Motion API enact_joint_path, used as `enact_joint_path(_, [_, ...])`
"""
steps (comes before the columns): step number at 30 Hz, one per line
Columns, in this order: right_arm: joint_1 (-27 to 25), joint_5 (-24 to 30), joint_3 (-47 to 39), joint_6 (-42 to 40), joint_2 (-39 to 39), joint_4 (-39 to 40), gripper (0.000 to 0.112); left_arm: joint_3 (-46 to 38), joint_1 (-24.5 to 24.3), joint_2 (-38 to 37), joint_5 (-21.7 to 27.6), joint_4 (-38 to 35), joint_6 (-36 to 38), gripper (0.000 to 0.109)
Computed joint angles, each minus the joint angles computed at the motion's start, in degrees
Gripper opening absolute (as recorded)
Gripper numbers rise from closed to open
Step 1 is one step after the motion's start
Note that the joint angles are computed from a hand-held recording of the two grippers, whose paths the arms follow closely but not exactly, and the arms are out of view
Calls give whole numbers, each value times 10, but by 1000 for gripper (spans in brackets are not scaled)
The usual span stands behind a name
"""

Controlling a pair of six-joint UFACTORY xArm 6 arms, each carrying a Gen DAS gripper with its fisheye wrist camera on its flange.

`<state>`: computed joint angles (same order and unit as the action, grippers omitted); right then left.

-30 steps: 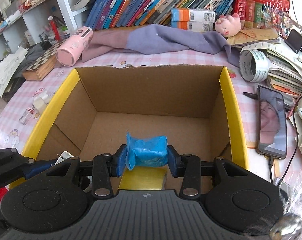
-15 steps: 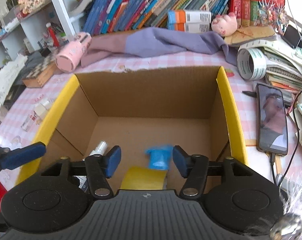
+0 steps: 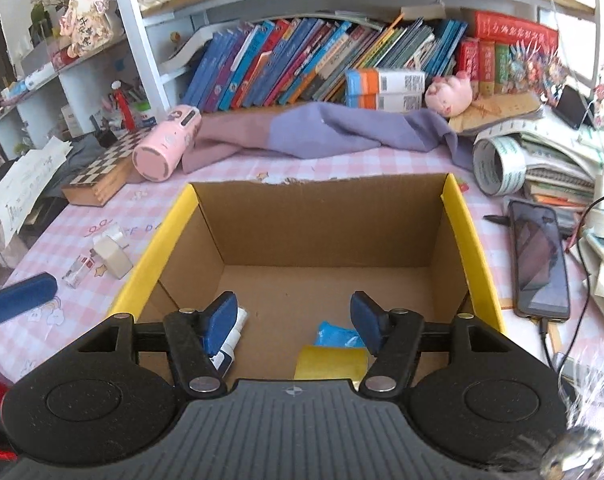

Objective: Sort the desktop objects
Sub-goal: 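Open both tools to drop the blue item and charger into the box, then withdraw both tools from the box toward the remaining items on the table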

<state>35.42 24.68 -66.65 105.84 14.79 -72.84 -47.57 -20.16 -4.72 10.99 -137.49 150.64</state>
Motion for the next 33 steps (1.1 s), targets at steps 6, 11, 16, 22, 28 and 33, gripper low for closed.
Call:
enact_joint_path(6, [45,76,-7,36,-6,7,61,44,36,-33,58,113,-79,78])
enact_joint_path(11, [92,148,-35,72,7,21,62,81,89,-65,121,218,-137,80])
enact_joint_path(16, [144,224,-82,82,36,48,63,110,156,-88,186,312,-188,80])
enact_joint_path(22, [202,300,-154,59,86,97,65,129,239,-101,261,396,-233,84])
enact_joint_path(28, [246,352,-235,42,147,145,66,133,314,-94,312,473,-261,85])
enact_joint_path(33, [269,368,-301,37,198,181,66,126,361,-81,331,529,-279,85])
